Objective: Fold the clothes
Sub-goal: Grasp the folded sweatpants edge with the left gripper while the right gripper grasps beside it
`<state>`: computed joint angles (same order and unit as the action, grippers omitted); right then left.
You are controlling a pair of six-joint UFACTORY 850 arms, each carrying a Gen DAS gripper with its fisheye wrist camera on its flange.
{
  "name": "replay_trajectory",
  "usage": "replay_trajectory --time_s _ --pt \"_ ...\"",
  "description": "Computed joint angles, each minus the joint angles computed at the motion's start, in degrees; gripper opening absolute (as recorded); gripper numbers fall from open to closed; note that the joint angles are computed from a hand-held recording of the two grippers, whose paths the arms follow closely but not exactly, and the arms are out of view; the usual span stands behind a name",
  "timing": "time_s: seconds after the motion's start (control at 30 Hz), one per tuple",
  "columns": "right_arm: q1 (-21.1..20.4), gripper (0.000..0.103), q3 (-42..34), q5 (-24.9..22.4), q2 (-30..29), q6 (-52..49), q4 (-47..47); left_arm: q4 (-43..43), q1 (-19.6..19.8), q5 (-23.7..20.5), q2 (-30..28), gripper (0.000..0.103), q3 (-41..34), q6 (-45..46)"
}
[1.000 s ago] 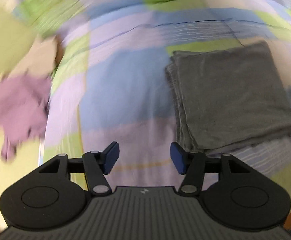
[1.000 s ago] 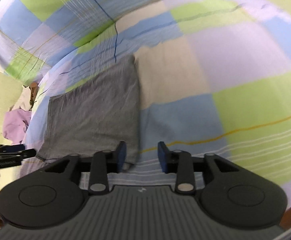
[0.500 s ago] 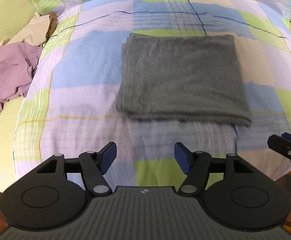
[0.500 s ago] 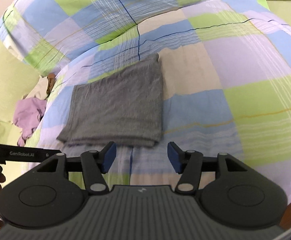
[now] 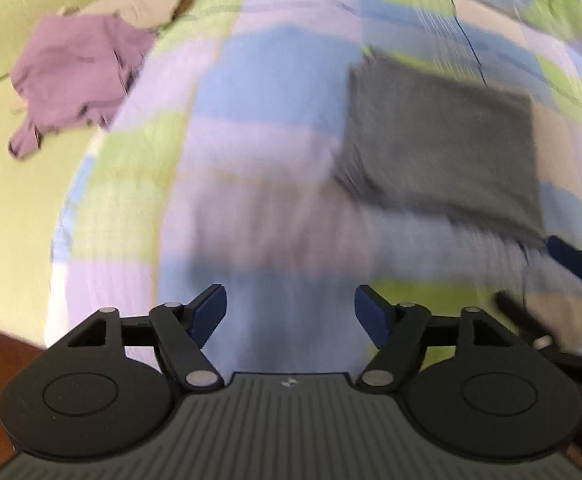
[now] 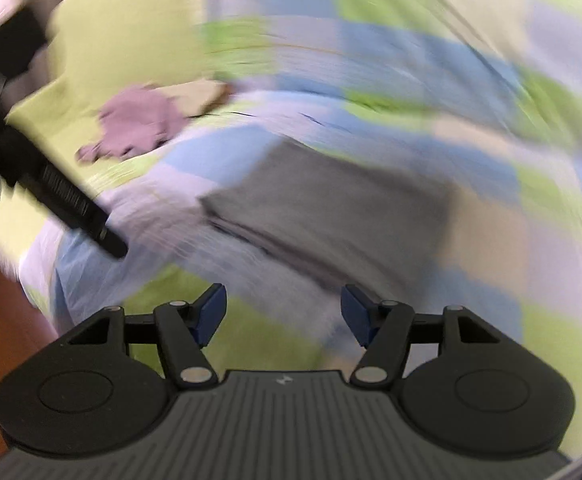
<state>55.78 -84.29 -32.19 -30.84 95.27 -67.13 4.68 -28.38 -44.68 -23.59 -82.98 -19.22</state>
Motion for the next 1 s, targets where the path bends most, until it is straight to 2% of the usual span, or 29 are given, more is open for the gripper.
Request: replay_trajectory --time_s 0.07,0.17,0.3,0.37,0.4,0.43,0.53,0.57,0.67,0.8,0.87,0.9,0.97,1.0 --pt "-0.8 0.059 -5.1 0.8 -4.0 -7.0 -0.5 -0.8 1.6 0.6 -2.1 0.074 -2.6 1.7" --pt "-2.2 0.059 -16.7 1.2 -12.6 -20.7 3.1 -4.3 3.4 0.7 -5.4 0.074 -6.2 5.9" --pt "-2.9 0.056 -29.3 -3.3 -21.3 -33.8 11.9 -12.0 5.7 -0.9 -10.2 0.074 -11.6 13.5" --pt "-3.0 0.047 -34.9 -5.7 -25.2 -38.1 14.3 -17.6 7.0 -2.5 -12.5 0.074 -14.3 17.8" --pt "-3.0 0.031 -36.7 -6.2 -26.6 -39.3 14.5 -20.7 7.7 -3.5 -13.7 0.074 -15.6 19.9" --pt "-3.1 0.02 -38.4 -6.8 -27.9 -40.9 15.1 -24.9 8.6 -4.8 -15.1 0.073 -17.2 22.3" --pt "-2.9 0.016 -40.3 -7.8 -29.5 -40.4 14.2 -42.3 12.0 -11.6 -20.2 0.075 -21.9 29.8" --pt "-2.8 0.015 -40.2 -7.9 -29.5 -39.1 13.1 -45.3 12.4 -13.7 -21.7 0.075 -23.3 30.2" --pt "-1.9 0.014 -37.4 -8.6 -27.9 -33.1 7.2 -46.9 12.3 -17.7 -26.3 0.077 -28.3 29.6" --pt "-1.2 0.014 -34.6 -9.7 -25.9 -26.4 1.6 -45.9 11.5 -20.4 -30.6 0.077 -33.3 28.0" --pt "-0.9 0.014 -33.6 -10.6 -25.0 -23.2 -1.0 -48.1 11.2 -20.7 -32.0 0.076 -34.7 28.7" --pt "-0.8 0.014 -33.3 -10.9 -24.8 -22.1 -2.0 -49.5 11.0 -20.7 -32.6 0.073 -35.2 29.2" --pt "-0.7 0.014 -33.3 -11.3 -24.8 -21.1 -3.2 -50.5 10.6 -20.9 -33.7 0.053 -36.5 30.9" --pt "-0.5 0.015 -33.6 -12.0 -24.9 -21.5 -3.2 -50.8 10.3 -21.1 -34.2 0.021 -37.2 31.8"
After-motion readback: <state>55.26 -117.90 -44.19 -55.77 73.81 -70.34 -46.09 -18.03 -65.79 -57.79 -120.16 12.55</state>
